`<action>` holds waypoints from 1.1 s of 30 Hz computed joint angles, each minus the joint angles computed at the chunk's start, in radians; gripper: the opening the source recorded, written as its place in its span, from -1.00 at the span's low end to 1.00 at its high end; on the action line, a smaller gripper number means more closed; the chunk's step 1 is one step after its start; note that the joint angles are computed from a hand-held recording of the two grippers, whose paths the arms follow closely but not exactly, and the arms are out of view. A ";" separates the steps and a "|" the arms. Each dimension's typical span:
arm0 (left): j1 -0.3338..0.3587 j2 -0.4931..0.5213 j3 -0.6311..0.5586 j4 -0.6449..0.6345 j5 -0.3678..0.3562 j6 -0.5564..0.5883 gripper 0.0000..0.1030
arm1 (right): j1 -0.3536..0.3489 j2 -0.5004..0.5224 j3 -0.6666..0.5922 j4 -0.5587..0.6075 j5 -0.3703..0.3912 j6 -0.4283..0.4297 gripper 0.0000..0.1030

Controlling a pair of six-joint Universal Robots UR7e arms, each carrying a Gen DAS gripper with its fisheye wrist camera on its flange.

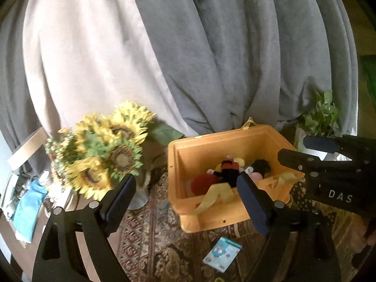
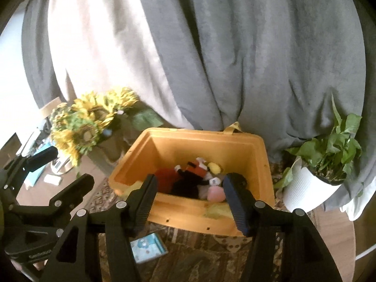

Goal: Organize soft objects
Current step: 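Move both tools back toward the minion toy and blue tissue pack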

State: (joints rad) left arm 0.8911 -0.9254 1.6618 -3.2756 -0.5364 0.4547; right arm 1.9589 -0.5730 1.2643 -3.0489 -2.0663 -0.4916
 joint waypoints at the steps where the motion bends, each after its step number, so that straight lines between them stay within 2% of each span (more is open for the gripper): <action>1: -0.007 -0.009 0.019 -0.015 0.013 -0.001 0.72 | 0.003 -0.006 0.016 -0.007 0.002 0.001 0.16; 8: -0.042 -0.063 0.128 -0.092 0.076 -0.006 0.78 | 0.023 -0.040 0.114 -0.075 0.000 0.003 0.16; 10: -0.046 -0.094 0.163 -0.040 0.076 -0.072 0.78 | 0.030 -0.048 0.143 -0.099 -0.001 0.005 0.26; 13: -0.049 -0.137 0.208 0.035 0.064 -0.164 0.78 | 0.038 -0.057 0.181 -0.139 -0.003 0.007 0.31; 19: -0.064 -0.174 0.283 0.050 0.084 -0.235 0.78 | 0.046 -0.075 0.248 -0.190 0.000 -0.002 0.31; 24: -0.093 -0.160 0.321 -0.030 0.157 -0.241 0.78 | 0.038 -0.092 0.277 -0.184 0.030 -0.018 0.31; 30: -0.134 -0.110 0.352 -0.170 0.256 -0.281 0.78 | 0.020 -0.124 0.293 -0.110 0.096 -0.069 0.31; 33: -0.156 -0.039 0.341 -0.335 0.339 -0.185 0.78 | 0.007 -0.143 0.312 -0.095 0.134 -0.116 0.31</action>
State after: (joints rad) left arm 0.7347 -0.9641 2.0029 -3.6101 -0.1977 0.2695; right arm 1.9659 -0.7157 1.5762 -3.1440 -1.9322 -0.6073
